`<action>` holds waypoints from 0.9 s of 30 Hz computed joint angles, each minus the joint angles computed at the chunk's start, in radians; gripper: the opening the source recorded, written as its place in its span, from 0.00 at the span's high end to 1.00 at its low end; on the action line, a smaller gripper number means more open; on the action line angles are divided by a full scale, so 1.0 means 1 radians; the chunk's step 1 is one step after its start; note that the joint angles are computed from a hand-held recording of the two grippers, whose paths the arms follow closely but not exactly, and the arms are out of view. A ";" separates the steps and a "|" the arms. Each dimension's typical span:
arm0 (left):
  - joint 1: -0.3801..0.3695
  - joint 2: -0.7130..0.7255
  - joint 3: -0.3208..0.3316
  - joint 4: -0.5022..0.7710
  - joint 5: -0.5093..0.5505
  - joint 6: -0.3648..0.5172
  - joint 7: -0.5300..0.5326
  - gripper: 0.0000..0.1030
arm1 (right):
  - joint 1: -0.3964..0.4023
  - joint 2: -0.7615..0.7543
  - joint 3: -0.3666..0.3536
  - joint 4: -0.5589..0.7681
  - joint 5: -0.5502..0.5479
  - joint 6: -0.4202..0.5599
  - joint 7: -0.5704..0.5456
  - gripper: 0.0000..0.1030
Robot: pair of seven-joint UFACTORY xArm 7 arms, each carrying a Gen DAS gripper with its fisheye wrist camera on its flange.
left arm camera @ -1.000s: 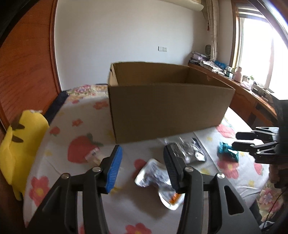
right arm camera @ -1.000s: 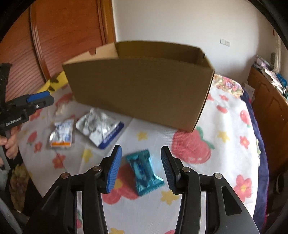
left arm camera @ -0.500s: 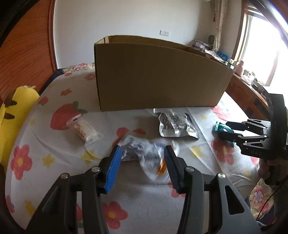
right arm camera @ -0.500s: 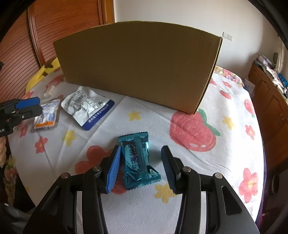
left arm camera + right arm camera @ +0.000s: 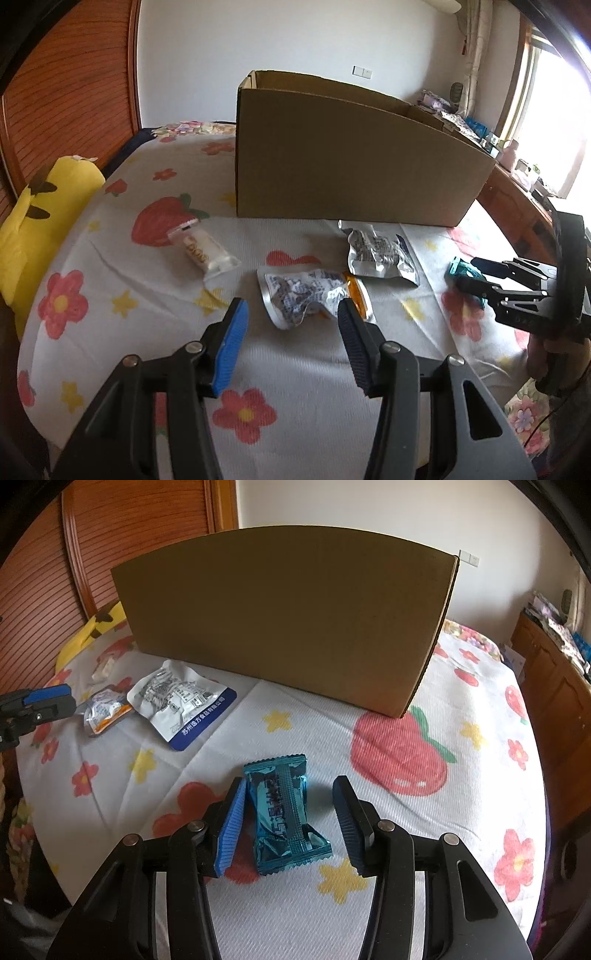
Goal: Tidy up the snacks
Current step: 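Position the right tool around the teal candy packet while the left tool approaches the silver foil packet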
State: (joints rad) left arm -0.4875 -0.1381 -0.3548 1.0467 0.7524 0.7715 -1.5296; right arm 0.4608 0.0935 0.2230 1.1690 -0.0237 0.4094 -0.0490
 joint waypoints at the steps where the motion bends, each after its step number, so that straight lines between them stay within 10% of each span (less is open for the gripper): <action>1: 0.000 -0.004 0.002 -0.008 -0.003 -0.010 -0.003 0.51 | -0.002 0.000 0.001 0.000 0.010 0.000 -0.006 0.53; 27: -0.080 0.189 0.088 0.166 0.040 0.050 0.149 0.30 | -0.001 -0.002 0.000 -0.004 0.005 -0.006 -0.002 0.53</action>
